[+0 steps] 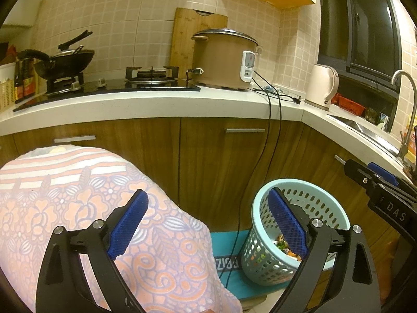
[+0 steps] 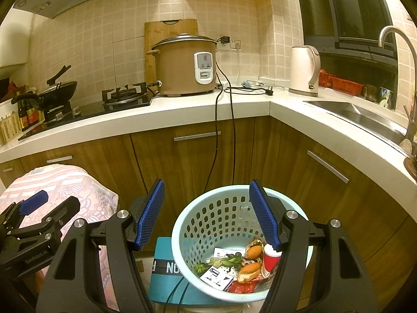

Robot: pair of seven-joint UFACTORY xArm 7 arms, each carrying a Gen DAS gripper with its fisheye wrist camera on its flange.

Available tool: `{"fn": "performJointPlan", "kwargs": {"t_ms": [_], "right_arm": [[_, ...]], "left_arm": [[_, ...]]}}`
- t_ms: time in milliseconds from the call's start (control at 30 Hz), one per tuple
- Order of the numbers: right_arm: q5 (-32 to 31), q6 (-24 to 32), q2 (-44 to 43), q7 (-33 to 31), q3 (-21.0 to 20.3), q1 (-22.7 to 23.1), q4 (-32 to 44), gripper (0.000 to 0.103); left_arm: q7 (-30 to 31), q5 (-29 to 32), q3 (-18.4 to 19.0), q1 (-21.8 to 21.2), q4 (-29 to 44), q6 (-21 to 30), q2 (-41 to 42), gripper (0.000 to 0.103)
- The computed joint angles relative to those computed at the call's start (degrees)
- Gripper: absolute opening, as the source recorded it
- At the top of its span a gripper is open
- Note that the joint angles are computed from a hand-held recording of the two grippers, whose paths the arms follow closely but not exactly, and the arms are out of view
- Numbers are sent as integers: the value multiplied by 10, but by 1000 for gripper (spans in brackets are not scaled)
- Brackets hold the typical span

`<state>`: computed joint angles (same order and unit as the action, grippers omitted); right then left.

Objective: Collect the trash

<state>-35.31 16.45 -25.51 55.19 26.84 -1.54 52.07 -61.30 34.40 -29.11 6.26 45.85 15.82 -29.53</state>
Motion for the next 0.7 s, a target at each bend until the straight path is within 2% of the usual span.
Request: {"fn": "performJointPlan", "kwargs": {"t_ms": [300,467,700], "right_arm": [[1,0,-3,-1,-2,3,-1,64],[-1,1,-12,-1,2,-1,0,64],[8,-4,-26,-5,8,-2,5,66]], "left_arm": [[9,-10,10,-11,5,-8,4,91],[7,3,-10,-3,21,23,-8,91],[19,-8,4,-27,24,64,-48,91]]}}
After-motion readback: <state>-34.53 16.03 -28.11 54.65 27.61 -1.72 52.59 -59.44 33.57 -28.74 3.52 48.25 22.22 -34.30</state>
